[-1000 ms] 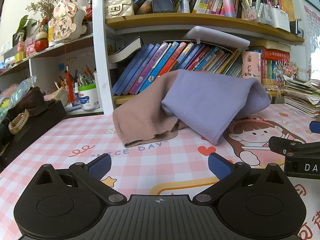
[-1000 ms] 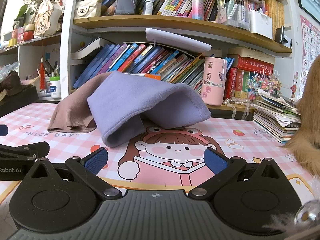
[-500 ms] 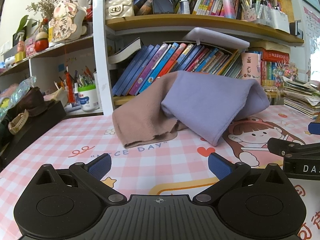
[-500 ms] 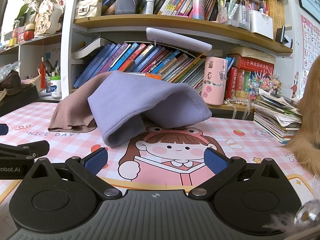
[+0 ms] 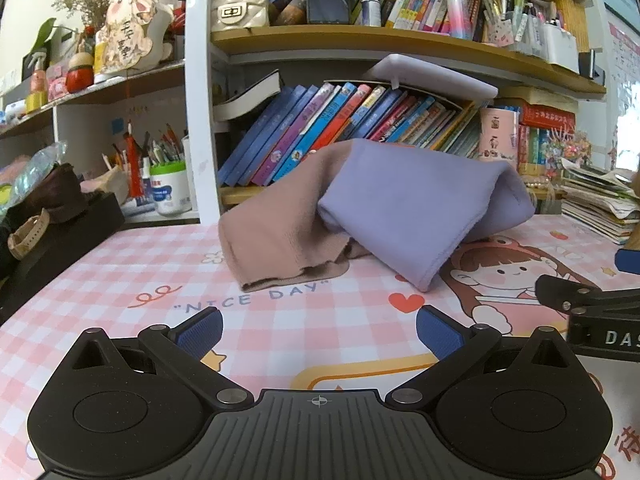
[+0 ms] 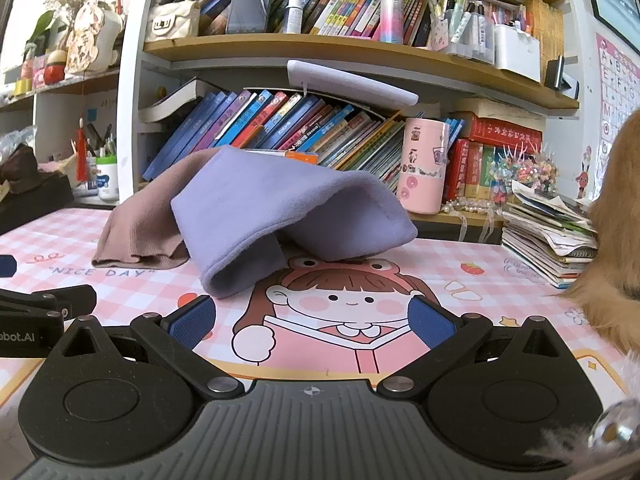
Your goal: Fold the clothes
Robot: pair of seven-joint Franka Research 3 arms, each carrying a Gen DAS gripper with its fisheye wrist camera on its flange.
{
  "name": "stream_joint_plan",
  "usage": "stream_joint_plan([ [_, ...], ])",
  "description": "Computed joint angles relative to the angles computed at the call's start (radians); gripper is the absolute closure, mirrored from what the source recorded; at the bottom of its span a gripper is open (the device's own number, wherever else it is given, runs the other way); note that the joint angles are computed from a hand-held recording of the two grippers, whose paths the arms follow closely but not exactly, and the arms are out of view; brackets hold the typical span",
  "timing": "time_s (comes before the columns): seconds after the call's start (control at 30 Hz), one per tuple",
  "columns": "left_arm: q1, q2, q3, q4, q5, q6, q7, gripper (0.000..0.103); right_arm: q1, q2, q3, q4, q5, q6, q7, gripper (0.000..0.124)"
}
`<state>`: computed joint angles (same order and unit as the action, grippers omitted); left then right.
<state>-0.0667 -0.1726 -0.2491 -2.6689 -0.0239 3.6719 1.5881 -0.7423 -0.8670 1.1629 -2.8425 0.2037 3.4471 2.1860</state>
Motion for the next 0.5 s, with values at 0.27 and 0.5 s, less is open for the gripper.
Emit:
stream_joint_plan([
  [0.27, -0.001, 0.0, -0.02, -0.006, -0.047, 0.024, 0.048, 0.0, 0.028, 0.074, -0.039, -0.008, 0.024, 0.039, -0.031, 0.021],
  [0.5, -0.008, 0.001, -0.026, -0.008, -0.086, 0.035, 0.082, 0.0, 0.038, 0.084, -0.034, -0.008, 0.072, 0.043, -0.063, 0.021],
])
